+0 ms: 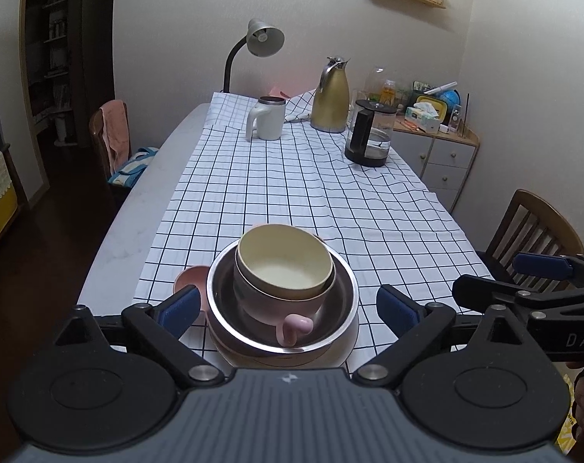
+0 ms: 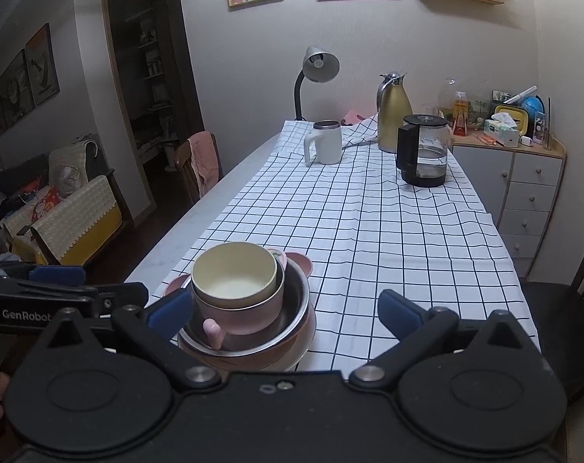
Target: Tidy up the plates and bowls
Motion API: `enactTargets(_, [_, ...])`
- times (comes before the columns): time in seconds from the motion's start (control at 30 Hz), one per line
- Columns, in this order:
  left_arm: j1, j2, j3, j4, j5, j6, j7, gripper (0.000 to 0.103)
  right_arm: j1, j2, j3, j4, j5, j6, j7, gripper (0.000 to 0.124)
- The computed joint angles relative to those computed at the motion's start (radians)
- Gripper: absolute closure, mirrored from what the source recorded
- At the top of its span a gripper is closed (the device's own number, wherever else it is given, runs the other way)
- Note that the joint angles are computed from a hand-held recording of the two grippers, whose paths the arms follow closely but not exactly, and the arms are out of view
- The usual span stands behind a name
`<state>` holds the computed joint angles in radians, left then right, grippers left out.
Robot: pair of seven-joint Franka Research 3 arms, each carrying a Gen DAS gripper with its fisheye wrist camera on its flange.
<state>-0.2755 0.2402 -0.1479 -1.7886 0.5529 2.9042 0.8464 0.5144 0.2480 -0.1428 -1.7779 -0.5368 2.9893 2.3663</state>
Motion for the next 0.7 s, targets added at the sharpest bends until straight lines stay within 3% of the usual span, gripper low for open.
enactTargets(0.43, [0.01, 0.001, -0.016, -0.005, -0.052, -0.013, 0.044, 0.0, 0.007, 0.0, -0.008, 0.005, -0.035, -0.015, 0.056, 0.021])
enactTargets(0.7, [-0.006, -0.006, 0.004, -0.012, -0.002, 0.005, -0.008, 0.0, -0.009, 0.0, 0.009, -0.002, -0.014, -0.005, 0.044, 0.021])
